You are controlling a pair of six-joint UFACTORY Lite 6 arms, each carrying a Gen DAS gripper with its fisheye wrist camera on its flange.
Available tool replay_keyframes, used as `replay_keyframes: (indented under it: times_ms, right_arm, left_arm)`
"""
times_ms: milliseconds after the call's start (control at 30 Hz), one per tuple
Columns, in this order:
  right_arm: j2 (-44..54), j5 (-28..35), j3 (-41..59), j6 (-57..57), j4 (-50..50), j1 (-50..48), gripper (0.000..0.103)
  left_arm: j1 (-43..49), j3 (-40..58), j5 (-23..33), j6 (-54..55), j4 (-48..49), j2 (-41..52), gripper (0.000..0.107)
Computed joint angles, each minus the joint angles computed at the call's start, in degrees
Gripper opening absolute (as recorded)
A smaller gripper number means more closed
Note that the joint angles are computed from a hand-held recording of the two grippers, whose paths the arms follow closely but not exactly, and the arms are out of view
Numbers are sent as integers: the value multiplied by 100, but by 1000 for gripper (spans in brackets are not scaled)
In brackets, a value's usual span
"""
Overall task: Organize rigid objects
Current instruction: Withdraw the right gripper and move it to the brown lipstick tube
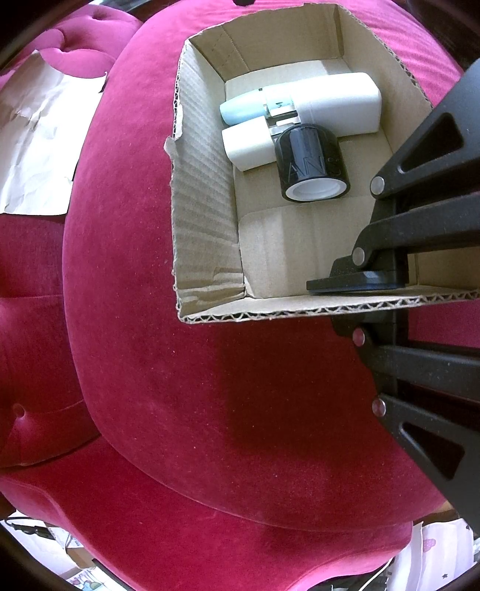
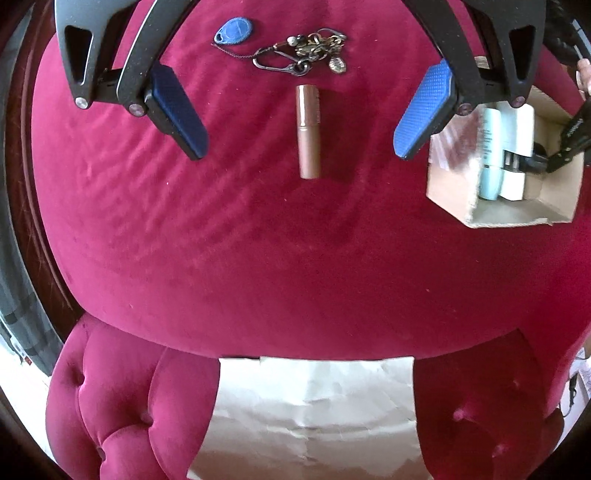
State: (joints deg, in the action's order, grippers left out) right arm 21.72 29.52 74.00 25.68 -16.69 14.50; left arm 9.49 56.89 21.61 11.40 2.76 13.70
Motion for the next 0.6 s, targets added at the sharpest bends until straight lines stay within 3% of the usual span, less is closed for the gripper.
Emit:
replay_keyframes:
  times_ms: [600]
  right_arm:
    - [1520, 552, 981, -443, 412, -191, 102]
  left_arm:
    - [28, 6, 58, 125, -87, -55, 4]
